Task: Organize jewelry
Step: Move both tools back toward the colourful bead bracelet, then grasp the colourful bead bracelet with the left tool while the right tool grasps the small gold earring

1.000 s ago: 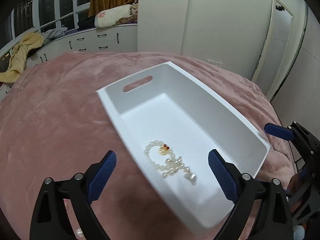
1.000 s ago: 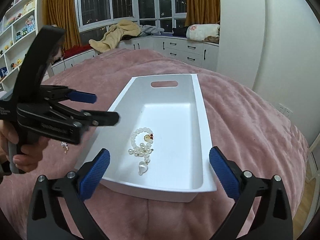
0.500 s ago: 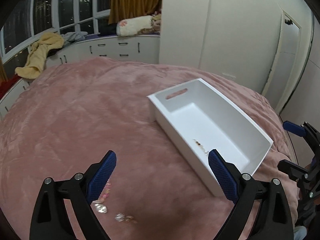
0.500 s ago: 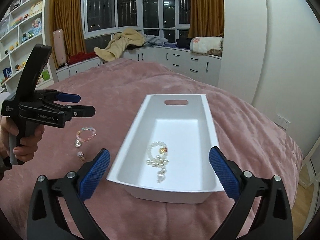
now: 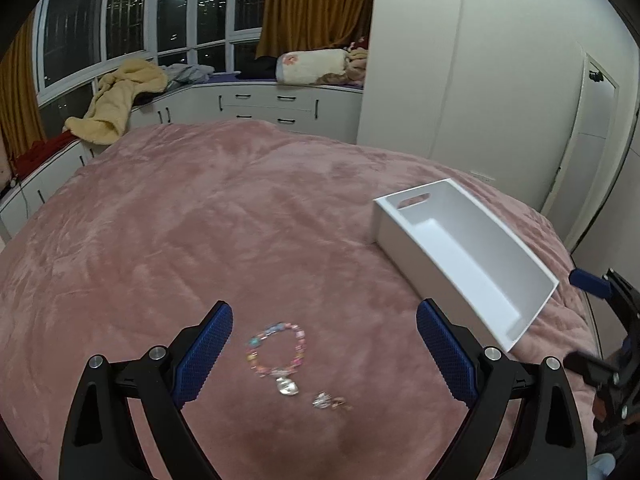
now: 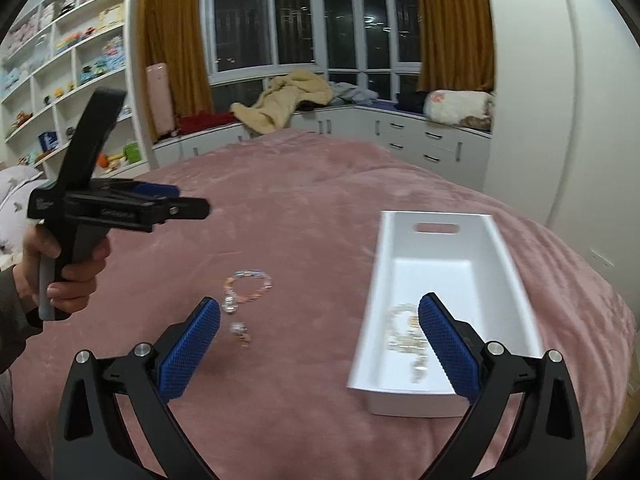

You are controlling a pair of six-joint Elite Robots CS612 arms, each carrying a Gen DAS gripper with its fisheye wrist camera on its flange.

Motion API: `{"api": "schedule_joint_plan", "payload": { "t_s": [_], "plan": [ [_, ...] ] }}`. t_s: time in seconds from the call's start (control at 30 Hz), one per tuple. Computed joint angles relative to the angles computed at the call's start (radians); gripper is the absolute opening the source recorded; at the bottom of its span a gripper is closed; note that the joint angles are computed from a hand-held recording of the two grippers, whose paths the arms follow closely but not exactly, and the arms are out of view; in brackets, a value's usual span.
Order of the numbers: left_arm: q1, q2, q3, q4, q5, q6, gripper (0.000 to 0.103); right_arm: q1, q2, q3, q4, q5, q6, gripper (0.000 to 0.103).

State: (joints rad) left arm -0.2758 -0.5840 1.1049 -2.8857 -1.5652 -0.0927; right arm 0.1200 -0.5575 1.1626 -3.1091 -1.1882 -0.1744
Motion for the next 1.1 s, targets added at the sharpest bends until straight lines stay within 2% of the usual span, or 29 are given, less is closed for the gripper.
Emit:
{"api": "schedule_joint_plan", "payload": {
  "t_s": [0.27,0.43,0.53,0.63,0.8,0.93,1.0,1.03,1.1],
  "plan": [
    [0.021,0.016,0.023,0.004,0.004,-0.019,0.094,0.050,0.051,-0.047,0.043,0.027,-0.022,0.098],
    [0.028,0.059,-0.007,0.045,0.008,-0.025,0.094,0.072,0.104,-0.103,0.108,0.056,-0.024,0.098],
    [0.033,0.092,-0.045,0.079,0.002,-0.037,0.094,0.084,0.141,-0.154,0.179,0.063,-0.076,0.098],
    [0.035,0.127,-0.085,0.099,0.012,-0.042,0.094,0.087,0.173,-0.199,0.235,0.067,-0.080,0.091],
    [0.030,0.178,-0.147,0.126,0.049,-0.026,0.094,0.095,0.206,-0.245,0.281,0.069,-0.100,0.090],
    [0.027,0.219,-0.204,0.168,0.074,-0.023,0.090,0.102,0.223,-0.271,0.309,0.048,-0.107,0.077],
    [0.028,0.241,-0.238,0.209,0.069,-0.026,0.079,0.106,0.239,-0.299,0.341,0.029,-0.098,0.070],
    [0.027,0.249,-0.250,0.224,0.075,-0.033,0.078,0.107,0.246,-0.310,0.355,0.018,-0.095,0.065],
    [0.028,0.262,-0.265,0.225,0.070,-0.054,0.078,0.110,0.259,-0.332,0.380,-0.003,-0.089,0.060]
  ]
}}
